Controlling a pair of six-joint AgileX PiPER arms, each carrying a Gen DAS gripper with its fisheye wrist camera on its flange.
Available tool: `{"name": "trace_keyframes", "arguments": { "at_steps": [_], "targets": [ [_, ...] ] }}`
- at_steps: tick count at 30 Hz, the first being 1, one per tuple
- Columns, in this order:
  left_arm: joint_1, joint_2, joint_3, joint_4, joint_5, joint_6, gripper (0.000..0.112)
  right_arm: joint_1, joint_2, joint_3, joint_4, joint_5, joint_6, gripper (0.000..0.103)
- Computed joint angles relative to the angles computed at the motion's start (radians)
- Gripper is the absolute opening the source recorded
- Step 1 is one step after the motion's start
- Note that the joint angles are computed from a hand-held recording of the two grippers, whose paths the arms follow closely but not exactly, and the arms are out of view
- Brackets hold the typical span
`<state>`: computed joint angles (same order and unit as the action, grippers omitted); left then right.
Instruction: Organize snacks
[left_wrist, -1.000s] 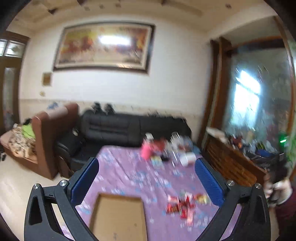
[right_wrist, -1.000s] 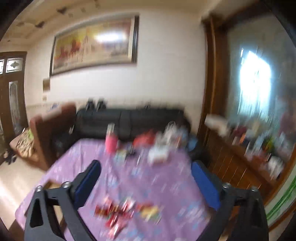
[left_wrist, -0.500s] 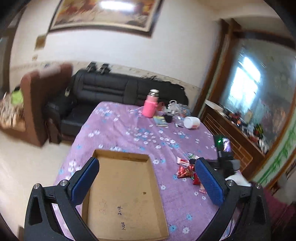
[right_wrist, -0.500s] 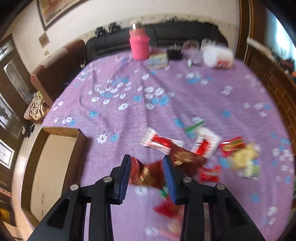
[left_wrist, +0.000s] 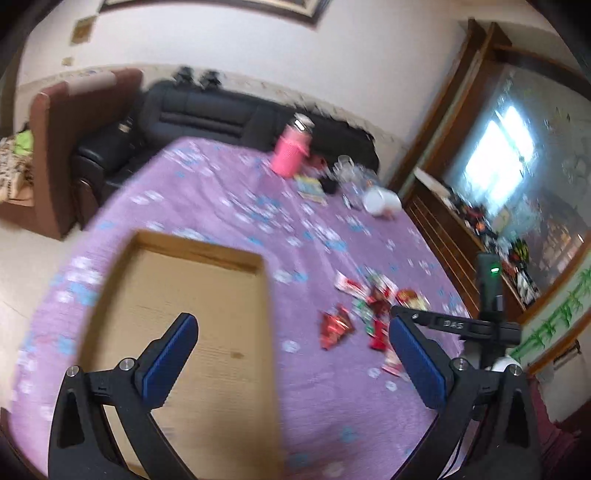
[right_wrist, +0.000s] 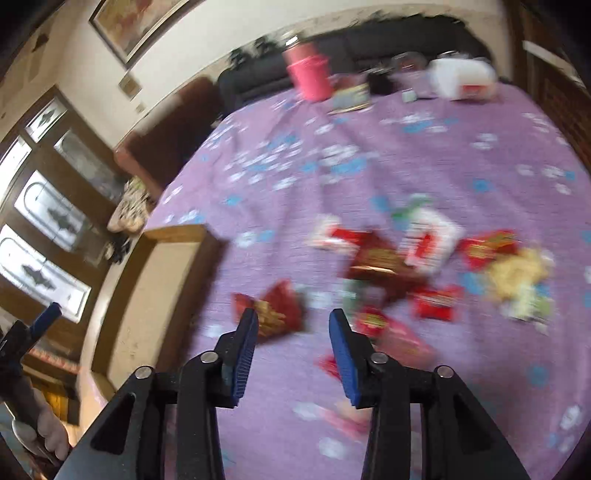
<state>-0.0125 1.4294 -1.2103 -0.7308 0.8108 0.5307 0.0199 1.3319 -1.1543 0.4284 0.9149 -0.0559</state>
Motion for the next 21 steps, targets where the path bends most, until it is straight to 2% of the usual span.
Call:
{"name": "trace_keyframes", "arguments": {
  "at_steps": [2, 5, 8, 11, 15, 18, 21],
  "targets": [
    [-0.122, 0.063, -0.020, 0.064, -0.061, -0.084, 0.103, -0.053, -0.059, 0.071, -0.051, -0.002, -0.014, 0.043],
    [-0.252, 0.202, -0.118, 0.156, -0.089, -0.195, 0.100, -0.183, -0.096, 0.170, 0.075, 0.046, -0.143, 0.043],
    [-0.344, 0.336, -0.246, 0.277, -0.096, -0.264, 0.097, -0.211, -0.099, 0.247, 0.149, 0.020, -0.205, 0.043],
    [-0.412, 0.444, -0.368, 0.463, -0.069, -0.355, 0.097, -0.166, -0.075, 0.260, 0.142, -0.043, -0.184, 0.043],
    [-0.457, 0.498, -0.402, 0.633, -0.068, -0.391, 0.097, -0.046, -0.068, 0.269, 0.034, -0.135, -0.071, 0.043],
    [-0.458, 0.538, -0.419, 0.685, -0.060, -0.386, 0.097, 0.034, -0.065, 0.266, -0.085, -0.181, 0.037, 0.043],
    [-0.456, 0.567, -0.433, 0.676, -0.041, -0.341, 0.097, 0.096, -0.067, 0.270, -0.198, -0.222, 0.146, 0.043]
  ]
}}
